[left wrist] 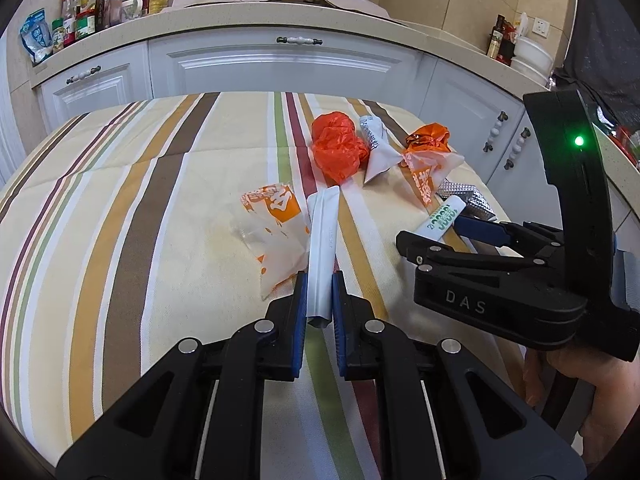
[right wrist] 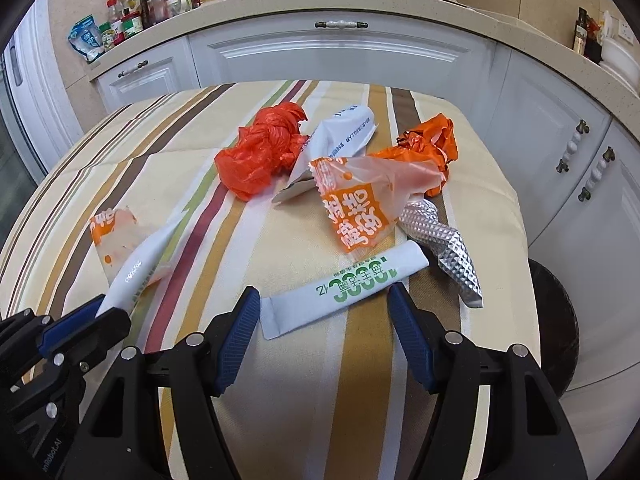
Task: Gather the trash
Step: 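Move the right gripper toward the white-green tube packet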
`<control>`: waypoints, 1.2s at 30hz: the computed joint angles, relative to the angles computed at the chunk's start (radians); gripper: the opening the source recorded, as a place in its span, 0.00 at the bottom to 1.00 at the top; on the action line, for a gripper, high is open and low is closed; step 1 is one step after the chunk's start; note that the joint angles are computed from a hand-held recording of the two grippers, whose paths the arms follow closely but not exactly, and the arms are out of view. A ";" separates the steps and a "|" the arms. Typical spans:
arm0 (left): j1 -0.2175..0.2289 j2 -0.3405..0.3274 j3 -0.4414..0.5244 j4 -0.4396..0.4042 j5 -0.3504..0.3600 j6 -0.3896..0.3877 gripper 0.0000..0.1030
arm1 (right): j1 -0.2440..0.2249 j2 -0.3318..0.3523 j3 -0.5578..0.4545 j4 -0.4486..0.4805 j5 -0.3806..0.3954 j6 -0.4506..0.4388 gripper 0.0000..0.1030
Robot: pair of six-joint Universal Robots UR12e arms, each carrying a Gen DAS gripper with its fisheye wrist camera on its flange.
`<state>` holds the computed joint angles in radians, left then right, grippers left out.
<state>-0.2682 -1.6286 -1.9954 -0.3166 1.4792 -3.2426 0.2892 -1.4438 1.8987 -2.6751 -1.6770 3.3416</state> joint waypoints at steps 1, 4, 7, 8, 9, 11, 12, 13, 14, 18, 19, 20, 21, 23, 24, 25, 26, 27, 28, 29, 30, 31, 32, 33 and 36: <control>0.001 0.000 0.000 -0.002 -0.004 -0.001 0.11 | 0.002 0.003 -0.004 0.005 -0.009 -0.004 0.65; 0.002 -0.001 0.003 -0.004 -0.011 -0.003 0.11 | 0.002 0.005 -0.008 0.011 -0.014 -0.007 0.67; 0.002 -0.002 0.003 -0.003 -0.013 -0.004 0.11 | -0.001 -0.002 0.001 0.009 -0.016 -0.006 0.68; 0.002 -0.002 0.004 -0.002 -0.013 -0.004 0.11 | -0.002 -0.006 0.007 0.008 -0.020 -0.003 0.69; 0.003 -0.003 0.004 -0.002 -0.014 -0.003 0.11 | -0.003 -0.009 0.011 0.007 -0.023 -0.001 0.69; 0.003 -0.003 0.005 -0.004 -0.017 -0.004 0.11 | -0.009 -0.022 0.024 0.008 -0.033 0.009 0.69; 0.003 -0.004 0.005 -0.005 -0.017 -0.004 0.11 | -0.012 -0.029 0.032 0.008 -0.034 0.014 0.69; 0.003 -0.004 0.005 -0.006 -0.018 -0.003 0.11 | -0.015 -0.034 0.038 0.005 -0.037 0.017 0.69; 0.002 -0.004 0.004 -0.006 -0.019 -0.003 0.11 | -0.017 -0.039 0.046 -0.002 -0.045 0.020 0.69; 0.003 -0.005 0.006 -0.014 -0.027 -0.005 0.11 | -0.025 -0.060 0.071 -0.014 -0.059 0.041 0.69; 0.003 -0.006 0.007 -0.017 -0.031 -0.006 0.11 | -0.025 -0.063 0.077 -0.023 -0.059 0.043 0.69; 0.004 -0.007 0.007 -0.017 -0.032 -0.006 0.11 | -0.027 -0.066 0.083 -0.041 -0.051 0.048 0.69; 0.002 -0.008 0.007 -0.016 -0.030 -0.005 0.11 | -0.029 -0.068 0.086 -0.056 -0.039 0.053 0.68; 0.000 -0.010 0.009 -0.016 -0.030 -0.004 0.11 | -0.027 -0.065 0.081 -0.066 -0.027 0.048 0.68; -0.001 -0.011 0.010 -0.015 -0.029 -0.005 0.11 | -0.024 -0.061 0.075 -0.068 -0.027 0.041 0.67; -0.002 -0.012 0.011 -0.015 -0.029 -0.005 0.11 | -0.022 -0.057 0.070 -0.068 -0.026 0.037 0.66; -0.001 -0.011 0.010 -0.015 -0.028 -0.005 0.11 | -0.021 -0.051 0.062 -0.060 -0.024 0.033 0.64; -0.002 -0.012 0.010 -0.015 -0.028 -0.006 0.11 | -0.020 -0.046 0.056 -0.051 -0.023 0.030 0.60; -0.002 -0.012 0.011 -0.017 -0.029 -0.007 0.11 | -0.021 -0.038 0.045 -0.026 -0.018 0.028 0.53; -0.002 -0.011 0.012 -0.021 -0.031 -0.008 0.11 | -0.023 -0.034 0.040 -0.011 -0.011 0.027 0.53; -0.002 -0.012 0.013 -0.022 -0.032 -0.010 0.11 | -0.022 -0.034 0.040 -0.012 -0.016 0.027 0.50; -0.003 -0.013 0.013 -0.023 -0.030 -0.010 0.11 | -0.021 -0.035 0.040 -0.010 -0.019 0.020 0.46; -0.004 -0.014 0.014 -0.024 -0.029 -0.011 0.11 | -0.022 -0.037 0.043 -0.013 -0.014 0.016 0.44; -0.004 -0.014 0.015 -0.026 -0.031 -0.012 0.11 | -0.023 -0.040 0.047 -0.016 -0.013 0.017 0.40; -0.006 -0.018 0.016 -0.026 -0.030 -0.013 0.11 | -0.030 -0.052 0.066 -0.037 0.009 0.013 0.25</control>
<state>-0.2743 -1.6465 -1.9790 -0.3426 1.4492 -3.2553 0.2588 -1.4963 1.9643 -2.7118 -1.6679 3.3546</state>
